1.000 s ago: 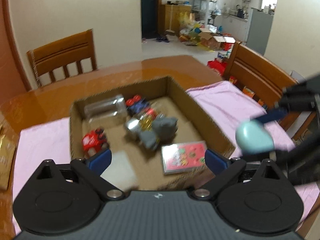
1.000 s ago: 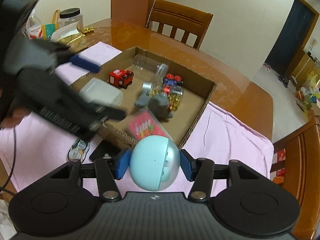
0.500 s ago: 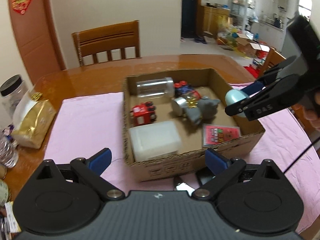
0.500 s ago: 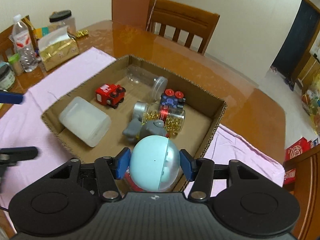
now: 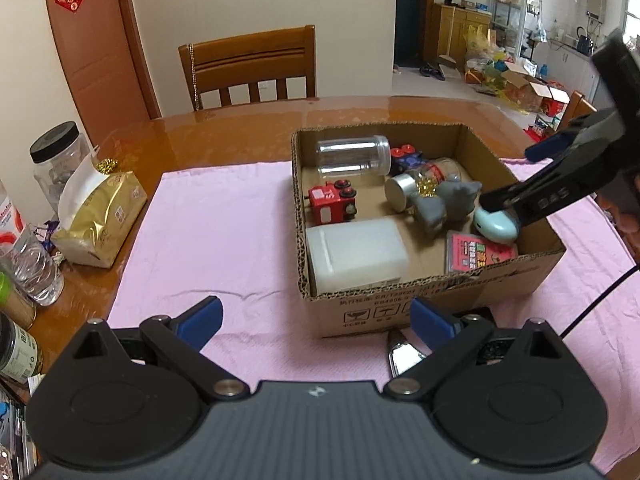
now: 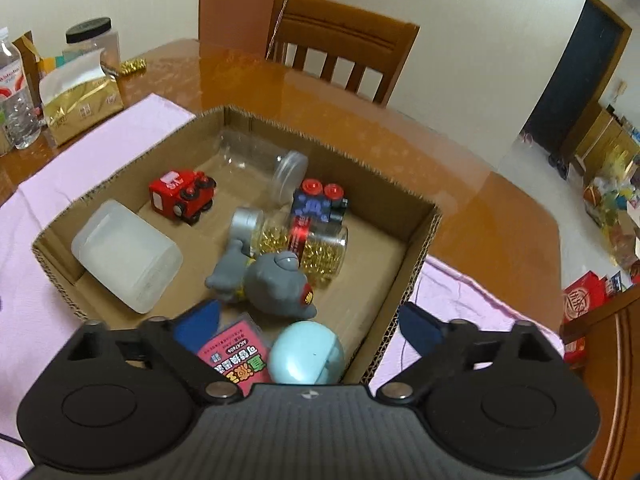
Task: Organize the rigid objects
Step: 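Move the left tool to the correction tape while the right tool approaches the black square device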
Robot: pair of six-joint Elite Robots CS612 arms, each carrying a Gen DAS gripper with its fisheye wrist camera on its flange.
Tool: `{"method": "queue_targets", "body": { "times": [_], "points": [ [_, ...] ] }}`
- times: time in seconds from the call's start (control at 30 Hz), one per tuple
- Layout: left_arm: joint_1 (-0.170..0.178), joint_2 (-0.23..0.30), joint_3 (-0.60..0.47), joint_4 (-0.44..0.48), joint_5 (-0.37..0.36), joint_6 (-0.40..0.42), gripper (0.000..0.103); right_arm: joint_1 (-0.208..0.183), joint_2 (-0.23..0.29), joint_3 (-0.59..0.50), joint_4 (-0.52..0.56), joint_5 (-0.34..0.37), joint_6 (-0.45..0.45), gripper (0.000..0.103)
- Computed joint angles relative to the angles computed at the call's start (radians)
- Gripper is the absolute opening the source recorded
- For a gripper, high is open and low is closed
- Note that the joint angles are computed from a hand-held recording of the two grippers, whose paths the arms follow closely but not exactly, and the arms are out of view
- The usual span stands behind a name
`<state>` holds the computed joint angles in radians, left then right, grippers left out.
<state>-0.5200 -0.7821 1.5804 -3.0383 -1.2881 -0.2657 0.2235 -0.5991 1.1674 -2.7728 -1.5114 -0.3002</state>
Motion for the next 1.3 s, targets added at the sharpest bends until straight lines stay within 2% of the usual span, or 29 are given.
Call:
{"method": "queue_targets", "body": {
  "times": [0.23,0.47,0.6,0.73,0.9,1.1,1.17,1.3],
  "points": [
    [-0.003,0.000,0.004,0.015,-0.012,0.012,0.100,0.001,-0.049,0.071,-0.039,0.008,0.067,0.103],
    [-0.002,-0.001,0.016,0.031,-0.012,0.005,0.100,0.014,-0.109,0.185,-0.097,-0.014,0.151,0.103],
    [0.001,-0.004,0.029,0.036,-0.013,-0.014,0.100,0.027,-0.125,0.239,-0.085,-0.029,0.207,0.103],
    [0.006,-0.007,0.038,0.041,-0.005,-0.028,0.100,0.041,-0.105,0.248,-0.047,-0.016,0.260,0.103],
    [0.011,-0.012,0.049,0.040,0.010,-0.032,0.100,0.060,-0.051,0.209,-0.048,-0.013,0.345,0.103],
    [0.019,-0.014,0.055,0.041,0.004,-0.025,0.100,0.081,0.003,0.147,-0.038,-0.066,0.426,0.103],
    [0.021,-0.013,0.055,0.042,0.000,-0.019,0.100,0.090,0.012,0.140,-0.052,-0.109,0.418,0.103],
    [0.024,-0.007,0.047,0.044,-0.021,-0.004,0.100,0.092,0.011,0.143,-0.052,-0.130,0.419,0.103]
  ]
}}
